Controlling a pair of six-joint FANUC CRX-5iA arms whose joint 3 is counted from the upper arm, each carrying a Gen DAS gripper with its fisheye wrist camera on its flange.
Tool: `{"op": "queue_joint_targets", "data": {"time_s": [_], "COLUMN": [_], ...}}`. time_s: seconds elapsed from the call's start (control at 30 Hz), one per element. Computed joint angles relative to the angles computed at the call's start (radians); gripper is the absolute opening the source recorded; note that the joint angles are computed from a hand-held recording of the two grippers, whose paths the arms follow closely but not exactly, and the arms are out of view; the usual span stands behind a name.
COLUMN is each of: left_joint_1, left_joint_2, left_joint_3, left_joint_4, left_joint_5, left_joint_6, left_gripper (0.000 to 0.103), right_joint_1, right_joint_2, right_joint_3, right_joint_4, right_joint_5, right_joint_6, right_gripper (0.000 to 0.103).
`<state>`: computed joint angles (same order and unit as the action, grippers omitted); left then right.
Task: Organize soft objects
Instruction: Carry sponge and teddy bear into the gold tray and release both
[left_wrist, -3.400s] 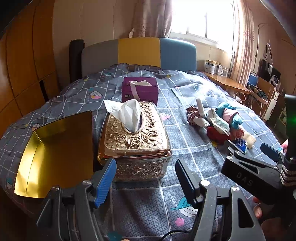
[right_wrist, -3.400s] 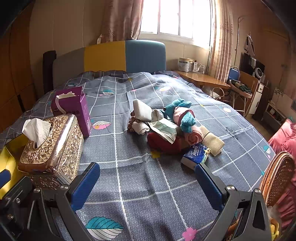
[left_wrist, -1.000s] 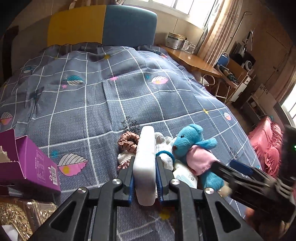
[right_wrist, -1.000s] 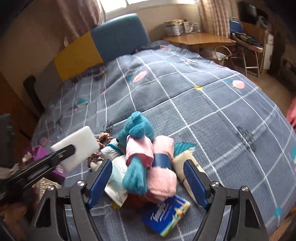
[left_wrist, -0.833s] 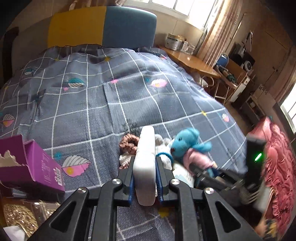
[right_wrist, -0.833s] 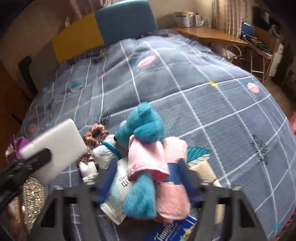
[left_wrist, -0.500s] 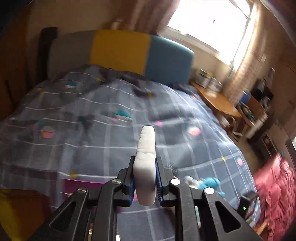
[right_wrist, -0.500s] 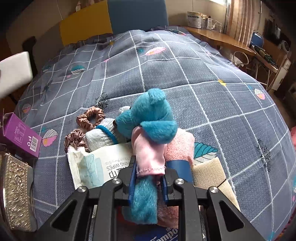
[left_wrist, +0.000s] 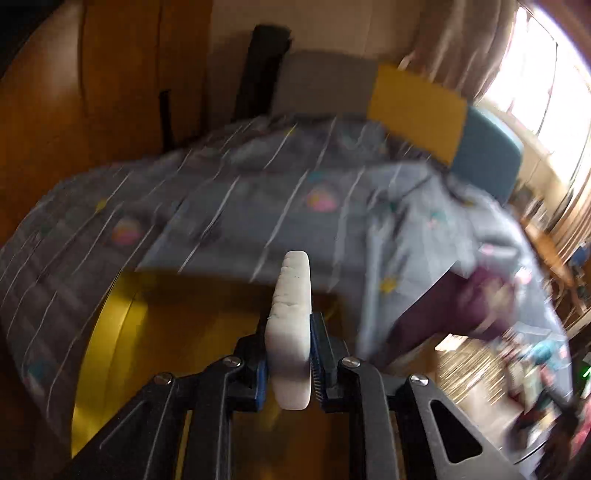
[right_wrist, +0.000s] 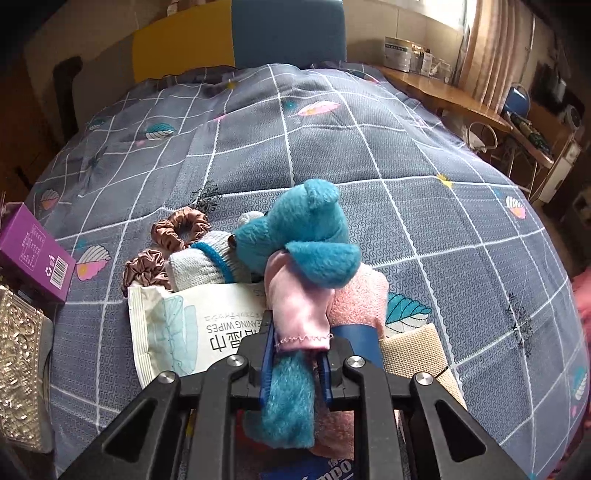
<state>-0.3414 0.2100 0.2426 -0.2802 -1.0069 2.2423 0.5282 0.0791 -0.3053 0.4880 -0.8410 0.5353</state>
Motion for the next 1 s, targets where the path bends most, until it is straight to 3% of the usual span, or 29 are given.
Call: {"op": "queue_joint_targets", "data": {"time_s": [0.17, 0.37, 0.67, 1.0], "left_joint_1": [0.016, 0.030, 0.002, -0.057], "left_joint_2": [-0.045, -0.095, -0.196, -0.249], "left_joint_3": [-0.151, -0.285, -0.376, -0.382], "left_joint_4": [0.026, 0.086, 0.097, 0.010], "left_joint_5": [0.023, 0.105, 0.183, 0.160], "left_joint_6": [0.033, -0.008, -0.030, 0.022], "left_gripper": [0.020, 0.026, 0.026, 0.026], "right_joint_1": [0.005, 0.046, 0.064, 0.116], "right_joint_2": [-0.007, -0.026, -0.002, 0.133], "right_joint_3": [0.006, 0.041, 0.163, 0.460], "right_joint_4": [-0.004, -0.002, -0.078, -0.200], "right_joint_5": [-0.007, -0.040, -0.032, -0.049], "right_joint_6": [-0.022, -0.013, 0.039, 0.181], "right_gripper": [0.018, 0.017, 0.017, 0.017]}}
